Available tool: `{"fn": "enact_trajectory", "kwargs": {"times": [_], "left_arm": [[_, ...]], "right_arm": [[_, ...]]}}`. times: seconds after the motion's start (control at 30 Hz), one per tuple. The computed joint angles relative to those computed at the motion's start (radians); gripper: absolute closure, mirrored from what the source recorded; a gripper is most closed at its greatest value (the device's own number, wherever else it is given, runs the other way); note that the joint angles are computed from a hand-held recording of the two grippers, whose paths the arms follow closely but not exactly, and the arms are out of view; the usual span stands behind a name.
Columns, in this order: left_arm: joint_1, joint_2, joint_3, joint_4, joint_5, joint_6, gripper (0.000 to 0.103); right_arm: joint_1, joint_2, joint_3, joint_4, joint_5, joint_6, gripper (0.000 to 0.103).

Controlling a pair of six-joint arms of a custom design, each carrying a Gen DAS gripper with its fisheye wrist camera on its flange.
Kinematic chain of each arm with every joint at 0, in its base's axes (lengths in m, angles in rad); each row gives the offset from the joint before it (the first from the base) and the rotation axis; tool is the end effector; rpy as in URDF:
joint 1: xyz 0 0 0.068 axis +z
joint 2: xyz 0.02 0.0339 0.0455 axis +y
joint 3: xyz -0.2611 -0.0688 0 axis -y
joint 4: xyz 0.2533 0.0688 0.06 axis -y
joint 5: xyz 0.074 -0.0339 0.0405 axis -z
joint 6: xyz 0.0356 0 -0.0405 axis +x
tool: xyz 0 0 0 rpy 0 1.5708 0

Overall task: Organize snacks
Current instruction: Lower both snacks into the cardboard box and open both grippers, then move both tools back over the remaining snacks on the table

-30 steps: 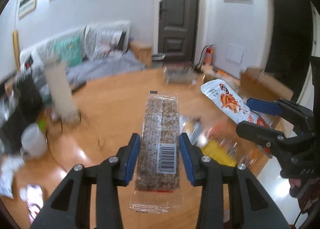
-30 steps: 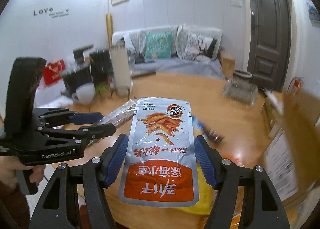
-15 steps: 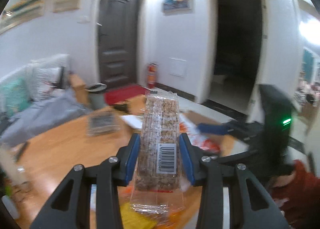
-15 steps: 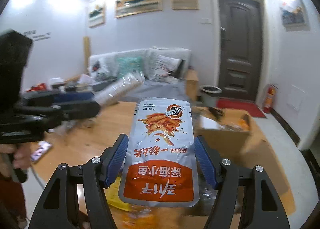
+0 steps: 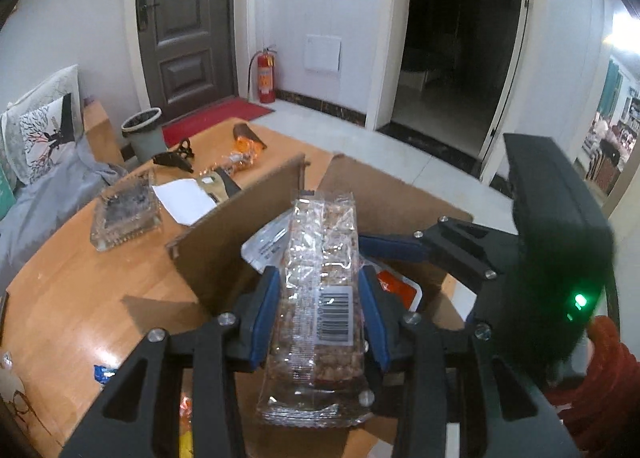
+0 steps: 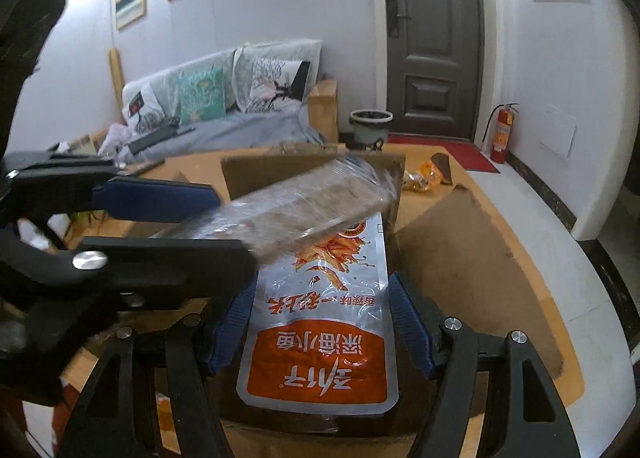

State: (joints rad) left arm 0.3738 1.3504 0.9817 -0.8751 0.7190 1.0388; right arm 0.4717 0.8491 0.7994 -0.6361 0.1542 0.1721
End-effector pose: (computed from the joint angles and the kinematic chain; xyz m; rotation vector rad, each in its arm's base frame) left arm 0.2443 0.0706 0.2375 0.9250 2.2223 -0.4297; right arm 0.1699 0.0805 0.2877 -0.2545 2.2382 0.1725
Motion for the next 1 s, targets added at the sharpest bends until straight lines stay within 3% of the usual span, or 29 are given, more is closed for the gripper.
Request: {"fn": "enact_trajectory", "kwargs": {"times": [0.13,0.2,0.27,0.37,0.53,0.7,1.0], "left_arm": [[-0.059,-0.017,-0.031,0.054,-0.065,-0.064,0.062],[-0.063,-0.007,-0.029,0.068,-0.071,-0.071,0.051],[-0.046,-0.013,-0.028,0.069,-0.063,-0.054,0.039],[-0.019,-0.004,-0.008,0.045,-0.045,-0.027,0.039],[0.075,0.0,0.047,-0.042,0.018,0.036,0.038],[0.241,0.033,0.136,-0.166,0.083,0.176,0.036],[0.614,0.257,0.388,-0.368,0.141,0.468,0.035]], "right_arm": [[-0.039,0.032,-0.004,0.01,-0.05,-0.049,0.037],[-0.028,0.044,-0.001,-0.006,-0.039,-0.058,0.035],[-0.021,0.044,-0.001,-0.024,-0.034,-0.059,0.024],[-0.031,0.029,0.02,-0.082,-0.062,-0.071,0.019],[0.014,-0.004,0.058,-0.169,0.001,-0.059,0.019],[0.134,-0.051,0.098,-0.219,0.065,0.033,0.019],[0.594,0.035,0.213,-0.178,0.314,0.245,0.019]]}}
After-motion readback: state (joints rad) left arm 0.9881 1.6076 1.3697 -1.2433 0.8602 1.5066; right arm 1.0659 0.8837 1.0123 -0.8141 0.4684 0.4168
